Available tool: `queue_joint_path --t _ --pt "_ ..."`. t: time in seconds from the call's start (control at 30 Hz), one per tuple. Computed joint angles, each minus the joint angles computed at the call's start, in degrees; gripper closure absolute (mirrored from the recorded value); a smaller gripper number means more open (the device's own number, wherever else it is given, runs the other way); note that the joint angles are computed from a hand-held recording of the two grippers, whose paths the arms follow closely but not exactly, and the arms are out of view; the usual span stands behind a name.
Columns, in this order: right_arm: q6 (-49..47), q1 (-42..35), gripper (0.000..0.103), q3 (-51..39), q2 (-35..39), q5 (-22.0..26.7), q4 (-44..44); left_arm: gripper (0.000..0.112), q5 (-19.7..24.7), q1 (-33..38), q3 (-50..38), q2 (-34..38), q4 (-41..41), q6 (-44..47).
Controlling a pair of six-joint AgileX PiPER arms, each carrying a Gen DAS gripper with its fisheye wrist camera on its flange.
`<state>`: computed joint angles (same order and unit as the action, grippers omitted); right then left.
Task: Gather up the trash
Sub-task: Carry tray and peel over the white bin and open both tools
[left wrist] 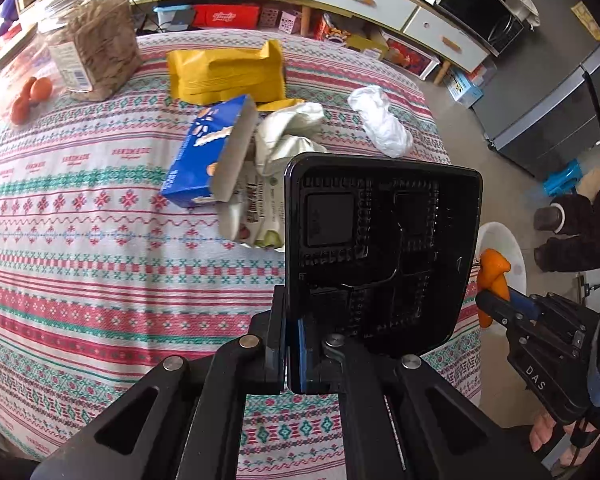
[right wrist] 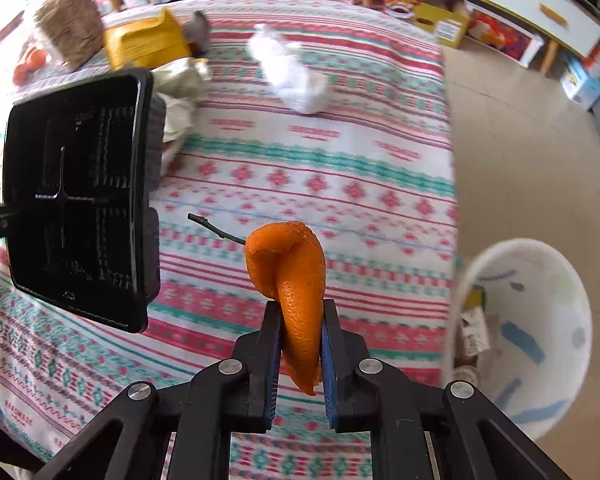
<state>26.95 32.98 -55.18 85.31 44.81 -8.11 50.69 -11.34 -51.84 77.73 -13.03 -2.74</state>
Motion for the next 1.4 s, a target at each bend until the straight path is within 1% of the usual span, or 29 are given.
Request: queue_joint_path --t 0.13,0.23,0.37,0.5,0.63,0.7,0.73,0.8,0.87,0.97,1.0,1.1,1.2,1.33,1.4 --pt "-3.3 -7.0 0.088 3.1 -4.4 -0.2 2.6 0.109 -2.2 -5.0 -0.5 2.2 0.7 -3.7" --pt "-7.9 -13.8 0.088 4.6 -7.6 -0.1 6.0 0.109 -3.3 -9.6 -2.2 4.4 1.1 -7.4" --pt "-17.7 -26.1 0.088 5.8 -11.8 0.2 13.8 0.109 -4.8 -17.0 -6.2 7.3 1.7 -12.8" --pt "-23.5 -36.0 0.088 6.4 -13.2 1.4 18.6 0.109 -6.2 -25.8 -12.0 12.4 4.4 -19.7" --pt "-27.7 -43.9 0.088 7.1 -13.9 2.5 22.1 0.109 -5.8 -34.3 -21.5 21.0 9.0 -27.3" --pt "-28.0 -46.9 0.087 7.5 -14.3 2.7 22.2 0.109 -4.6 -38.8 -27.3 25.6 14.2 -32.4" --pt "-28.6 -48.6 0.087 7.7 -14.4 2.9 22.5 0.109 -3.3 -40.9 -30.6 28.1 16.8 -34.4" --pt "-30.7 -52.1 0.087 8.0 -14.5 3.2 24.0 0.109 -1.0 -43.2 -35.9 32.6 19.0 -35.5" --pt "-34.2 -55.4 0.087 8.3 -14.3 3.9 26.1 0.109 3.1 -45.7 -42.1 37.5 22.0 -36.6" --pt "-36.6 -57.6 0.087 8.3 -13.5 4.6 27.1 0.109 8.4 -48.3 -50.2 43.8 25.5 -36.7" --pt "-37.1 -58.1 0.087 8.3 -13.5 4.6 27.3 0.109 9.9 -48.2 -52.6 45.7 24.5 -35.9" --pt "-38.2 -59.1 0.087 8.4 -13.2 4.5 28.0 0.109 13.5 -46.7 -59.3 50.7 17.1 -33.7" --pt "-38.8 -59.3 0.087 8.4 -12.6 4.4 28.3 0.108 16.5 -46.9 -65.2 54.8 16.0 -34.1" --pt "-38.4 -58.4 0.087 8.4 -11.6 4.0 28.0 0.108 18.9 -46.4 -71.3 59.1 12.6 -34.2" --pt "-39.0 -58.8 0.087 8.4 -11.1 4.0 28.3 0.107 18.5 -46.5 -72.0 59.7 12.1 -34.0"
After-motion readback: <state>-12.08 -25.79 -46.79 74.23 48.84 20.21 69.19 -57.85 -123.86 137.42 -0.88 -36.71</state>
